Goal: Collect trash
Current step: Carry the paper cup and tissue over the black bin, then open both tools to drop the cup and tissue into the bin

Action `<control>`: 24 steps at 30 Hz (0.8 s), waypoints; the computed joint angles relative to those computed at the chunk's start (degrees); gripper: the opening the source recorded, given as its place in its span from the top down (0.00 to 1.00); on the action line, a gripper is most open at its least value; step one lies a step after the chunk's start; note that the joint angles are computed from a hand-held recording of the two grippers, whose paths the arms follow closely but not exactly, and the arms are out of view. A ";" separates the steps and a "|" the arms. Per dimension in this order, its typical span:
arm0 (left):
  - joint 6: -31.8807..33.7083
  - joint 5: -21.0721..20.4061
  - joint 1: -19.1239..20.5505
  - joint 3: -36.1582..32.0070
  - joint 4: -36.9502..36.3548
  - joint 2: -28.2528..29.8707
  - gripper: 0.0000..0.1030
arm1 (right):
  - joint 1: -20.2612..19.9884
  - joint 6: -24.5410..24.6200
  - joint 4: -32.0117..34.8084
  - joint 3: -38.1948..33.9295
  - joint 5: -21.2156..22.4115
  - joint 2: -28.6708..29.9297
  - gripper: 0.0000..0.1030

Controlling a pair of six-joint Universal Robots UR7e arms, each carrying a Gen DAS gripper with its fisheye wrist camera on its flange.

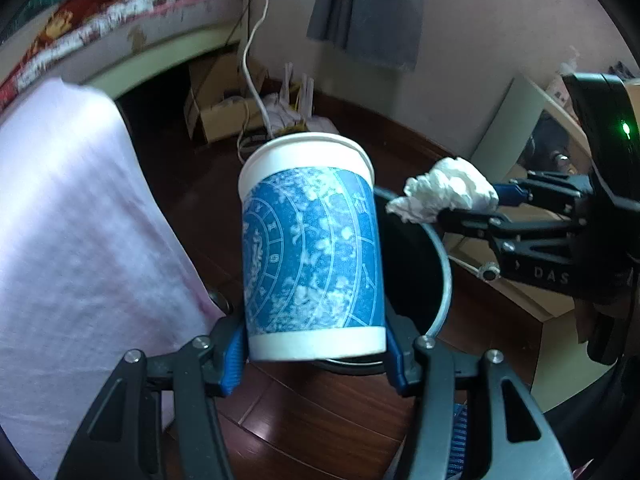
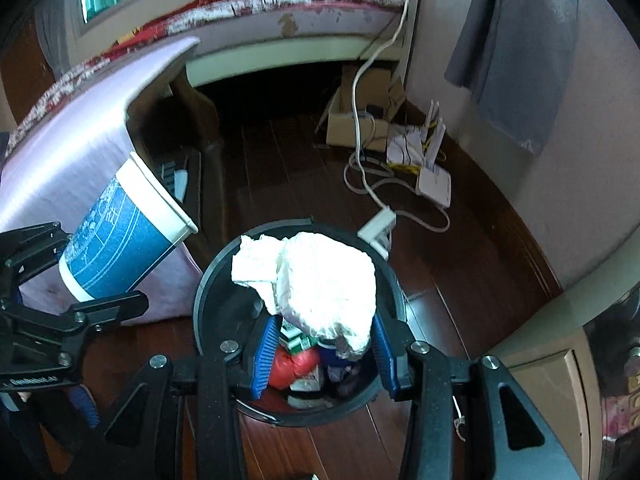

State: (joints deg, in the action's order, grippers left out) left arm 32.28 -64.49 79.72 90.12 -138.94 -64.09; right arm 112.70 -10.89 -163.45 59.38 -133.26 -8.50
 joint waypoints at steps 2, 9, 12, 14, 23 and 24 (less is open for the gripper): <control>-0.75 0.03 0.34 -0.58 0.87 0.71 0.45 | -0.51 0.25 1.41 -0.23 -0.26 0.42 0.56; -3.46 -1.87 1.27 -4.33 7.78 3.43 0.41 | -1.77 -0.08 3.87 -1.43 0.71 1.96 0.56; -5.81 -1.60 2.02 -6.09 10.14 4.68 0.03 | -2.37 -0.67 6.20 -3.14 0.67 3.44 0.37; -7.14 -0.82 2.62 -6.29 9.45 4.64 0.01 | -2.71 -0.20 7.24 -4.03 -1.86 4.56 0.03; -5.06 7.27 2.92 -0.60 -4.37 2.66 0.01 | -3.06 2.93 7.91 -3.55 -4.56 4.26 0.00; -4.90 7.57 2.90 -0.25 -4.84 2.51 0.01 | -2.93 2.70 7.78 -3.69 -4.87 4.39 0.00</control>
